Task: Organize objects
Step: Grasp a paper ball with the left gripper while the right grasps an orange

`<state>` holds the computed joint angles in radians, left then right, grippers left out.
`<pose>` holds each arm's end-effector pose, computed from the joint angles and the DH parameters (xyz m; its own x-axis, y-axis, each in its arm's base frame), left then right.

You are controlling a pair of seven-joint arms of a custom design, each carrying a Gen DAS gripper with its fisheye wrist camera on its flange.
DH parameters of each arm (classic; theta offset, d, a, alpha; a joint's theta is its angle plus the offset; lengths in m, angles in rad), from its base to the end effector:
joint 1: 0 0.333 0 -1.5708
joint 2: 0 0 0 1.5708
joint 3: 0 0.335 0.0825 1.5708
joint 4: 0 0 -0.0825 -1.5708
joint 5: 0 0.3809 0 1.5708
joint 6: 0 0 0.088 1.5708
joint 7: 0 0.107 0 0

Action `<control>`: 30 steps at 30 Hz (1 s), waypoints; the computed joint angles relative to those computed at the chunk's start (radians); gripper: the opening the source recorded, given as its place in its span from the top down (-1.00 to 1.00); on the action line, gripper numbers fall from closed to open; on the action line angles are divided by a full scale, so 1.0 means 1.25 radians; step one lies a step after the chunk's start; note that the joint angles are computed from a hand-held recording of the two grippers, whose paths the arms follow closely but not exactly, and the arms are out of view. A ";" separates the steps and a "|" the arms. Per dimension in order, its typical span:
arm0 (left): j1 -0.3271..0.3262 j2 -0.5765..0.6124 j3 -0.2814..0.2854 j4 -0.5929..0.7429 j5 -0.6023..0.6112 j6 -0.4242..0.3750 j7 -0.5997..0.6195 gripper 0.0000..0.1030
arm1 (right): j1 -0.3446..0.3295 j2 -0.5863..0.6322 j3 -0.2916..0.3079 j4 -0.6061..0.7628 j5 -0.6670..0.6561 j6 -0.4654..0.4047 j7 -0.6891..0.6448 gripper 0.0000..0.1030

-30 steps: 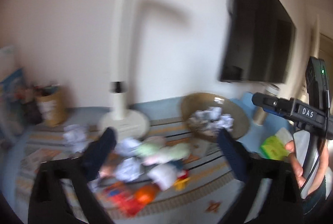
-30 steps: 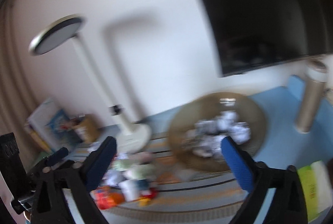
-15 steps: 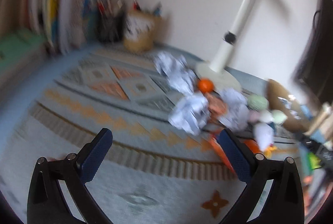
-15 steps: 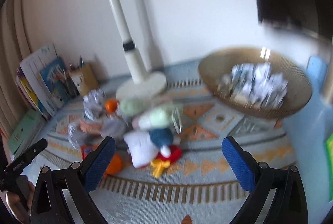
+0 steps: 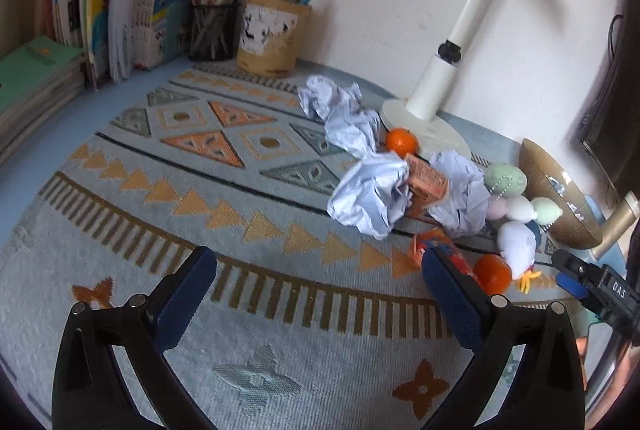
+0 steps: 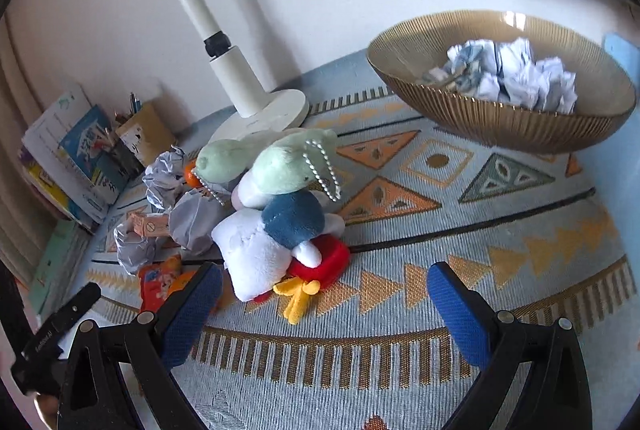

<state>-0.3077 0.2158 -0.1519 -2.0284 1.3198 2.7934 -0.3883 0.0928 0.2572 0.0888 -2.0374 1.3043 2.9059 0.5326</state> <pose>0.5294 -0.3072 0.3999 0.2215 -0.9328 0.2842 -0.6234 -0.3596 -0.6943 0.6098 0.0498 0.3743 0.1392 -0.9240 -0.3562 -0.7601 0.1308 -0.6365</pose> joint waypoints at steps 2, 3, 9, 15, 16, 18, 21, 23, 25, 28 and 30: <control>0.011 0.009 -0.004 0.002 -0.039 0.030 0.047 -0.99 | -0.006 0.001 -0.003 0.002 0.007 -0.009 0.011 -0.99; 0.011 0.010 -0.003 0.002 -0.047 0.032 0.056 -0.99 | -0.009 -0.001 -0.001 0.002 0.024 -0.008 0.002 -0.99; -0.001 0.004 0.003 0.001 -0.027 0.025 0.045 -0.99 | -0.021 -0.049 0.002 -0.018 0.203 -0.098 -0.224 -0.99; 0.083 0.019 -0.051 0.000 -0.311 0.137 0.370 -0.98 | 0.055 -0.058 -0.015 -0.015 -0.101 -0.172 -0.019 -0.17; 0.113 0.023 -0.074 -0.003 -0.381 0.176 0.451 -0.98 | 0.061 -0.052 -0.014 -0.009 -0.126 -0.174 0.000 -0.17; 0.104 0.025 -0.046 0.011 -0.383 0.206 0.474 -0.98 | 0.085 -0.032 -0.013 0.005 -0.206 -0.142 0.059 -0.17; 0.086 0.060 -0.034 0.069 -0.403 0.144 0.582 -0.97 | 0.106 -0.001 -0.007 0.010 -0.291 -0.079 0.119 -0.17; 0.078 0.097 -0.034 0.106 -0.431 0.121 0.650 -0.88 | 0.085 0.015 0.010 0.021 -0.265 -0.091 0.095 -0.17; 0.117 0.134 -0.081 0.123 -0.523 0.143 0.756 -0.71 | 0.083 0.024 0.013 0.022 -0.269 -0.080 0.099 -0.16; 0.183 0.180 -0.156 0.140 -0.648 0.170 0.868 -0.20 | 0.081 0.030 0.017 0.028 -0.263 -0.064 0.104 -0.16; 0.205 0.191 -0.182 0.137 -0.691 0.183 0.911 0.12 | 0.088 0.033 0.015 0.027 -0.285 -0.051 0.127 -0.10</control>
<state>-0.0515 0.4549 -0.3793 -1.8573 0.4556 3.0225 0.7500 0.2023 0.2982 0.1070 -2.0040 0.9480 2.8425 0.6910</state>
